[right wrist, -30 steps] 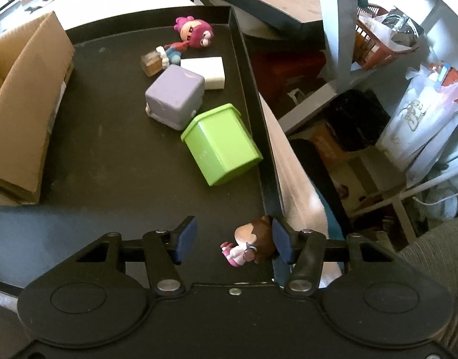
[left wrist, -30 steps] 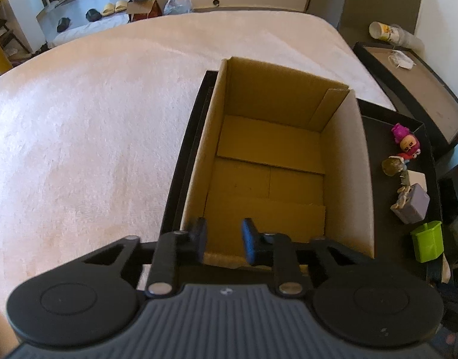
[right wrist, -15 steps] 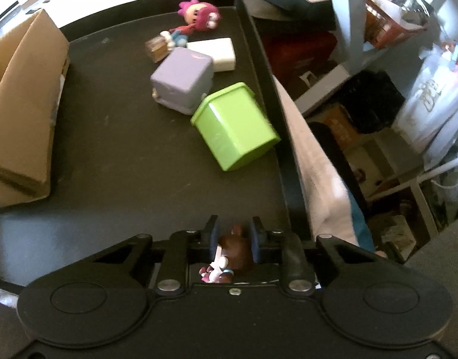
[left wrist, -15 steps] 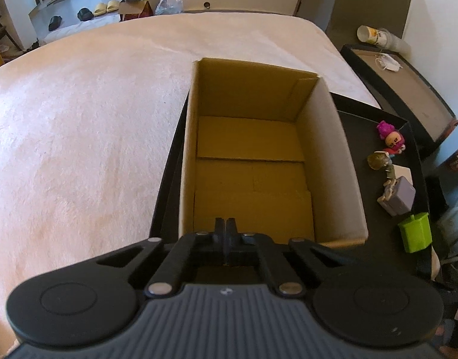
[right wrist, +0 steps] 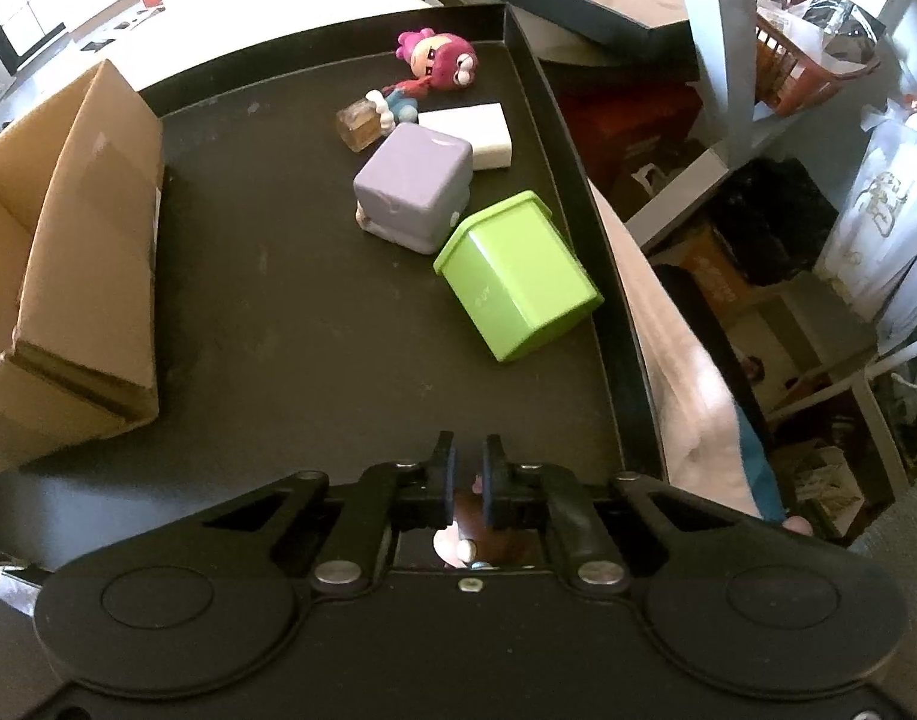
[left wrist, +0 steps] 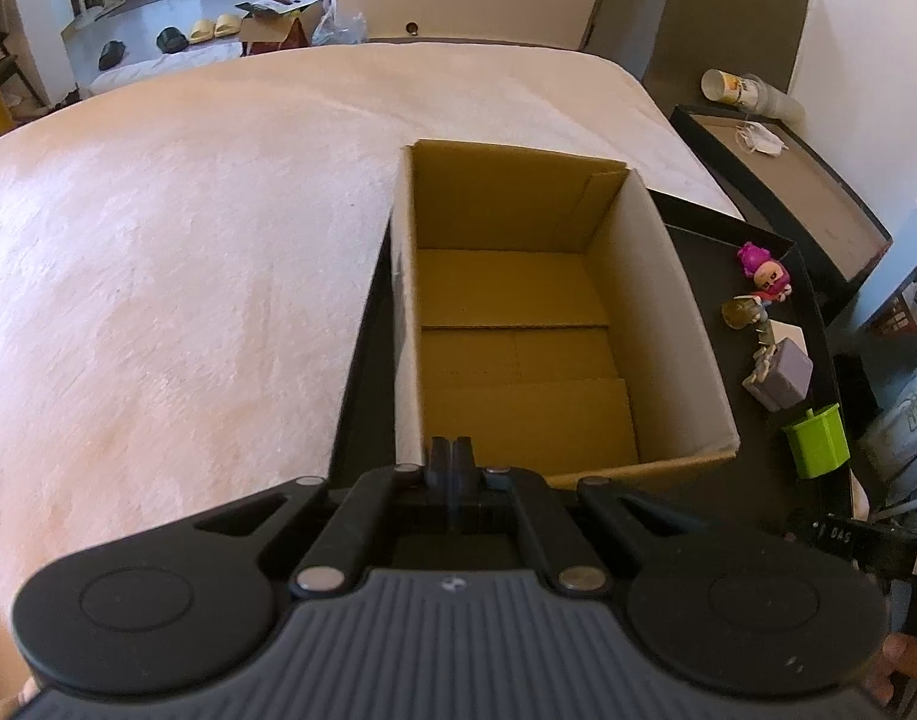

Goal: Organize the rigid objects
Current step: 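Close the right gripper on the brown-haired doll figurine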

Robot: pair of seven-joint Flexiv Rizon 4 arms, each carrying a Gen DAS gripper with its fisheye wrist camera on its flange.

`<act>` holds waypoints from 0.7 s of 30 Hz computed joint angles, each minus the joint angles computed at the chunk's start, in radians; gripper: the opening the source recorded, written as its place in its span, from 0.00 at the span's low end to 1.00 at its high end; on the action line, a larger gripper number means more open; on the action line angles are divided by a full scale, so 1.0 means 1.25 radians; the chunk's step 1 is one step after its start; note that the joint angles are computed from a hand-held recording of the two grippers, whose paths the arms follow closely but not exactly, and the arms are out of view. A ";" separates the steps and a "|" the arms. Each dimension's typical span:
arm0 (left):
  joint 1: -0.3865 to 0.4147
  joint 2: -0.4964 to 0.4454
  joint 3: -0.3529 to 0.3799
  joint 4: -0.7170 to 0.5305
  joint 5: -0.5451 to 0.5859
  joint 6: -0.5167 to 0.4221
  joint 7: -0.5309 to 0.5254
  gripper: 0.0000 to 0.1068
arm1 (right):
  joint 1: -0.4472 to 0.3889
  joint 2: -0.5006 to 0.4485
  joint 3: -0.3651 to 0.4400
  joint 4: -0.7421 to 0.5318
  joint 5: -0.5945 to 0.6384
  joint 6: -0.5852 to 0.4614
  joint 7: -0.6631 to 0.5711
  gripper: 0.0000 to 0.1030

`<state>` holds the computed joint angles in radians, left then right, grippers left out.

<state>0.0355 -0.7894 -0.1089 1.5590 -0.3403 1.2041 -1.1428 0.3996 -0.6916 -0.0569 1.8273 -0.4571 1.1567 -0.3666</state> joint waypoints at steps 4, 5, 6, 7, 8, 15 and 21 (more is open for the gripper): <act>-0.004 -0.008 0.017 -0.014 0.005 -0.010 -0.020 0.00 | -0.004 0.004 -0.001 0.008 0.009 0.029 0.008 0.09; -0.005 -0.011 0.019 -0.021 0.005 -0.015 -0.026 0.00 | -0.006 0.006 -0.001 0.012 0.013 0.042 0.011 0.09; -0.006 -0.014 0.021 -0.026 0.007 -0.018 -0.030 0.00 | -0.013 0.006 0.005 0.014 0.023 0.059 0.010 0.09; -0.007 -0.017 0.021 -0.031 0.009 -0.022 -0.032 0.00 | -0.022 0.006 0.013 0.013 0.035 0.064 0.005 0.08; -0.006 -0.020 0.018 -0.034 0.010 -0.024 -0.030 0.00 | -0.029 0.005 0.020 0.011 0.048 0.068 0.002 0.08; -0.011 -0.032 0.012 -0.041 0.006 -0.025 -0.050 0.00 | -0.129 -0.010 0.126 -0.011 0.196 0.123 -0.056 0.09; -0.008 -0.039 0.002 -0.048 0.004 -0.023 -0.050 0.00 | -0.154 -0.012 0.155 -0.029 0.268 0.115 -0.107 0.09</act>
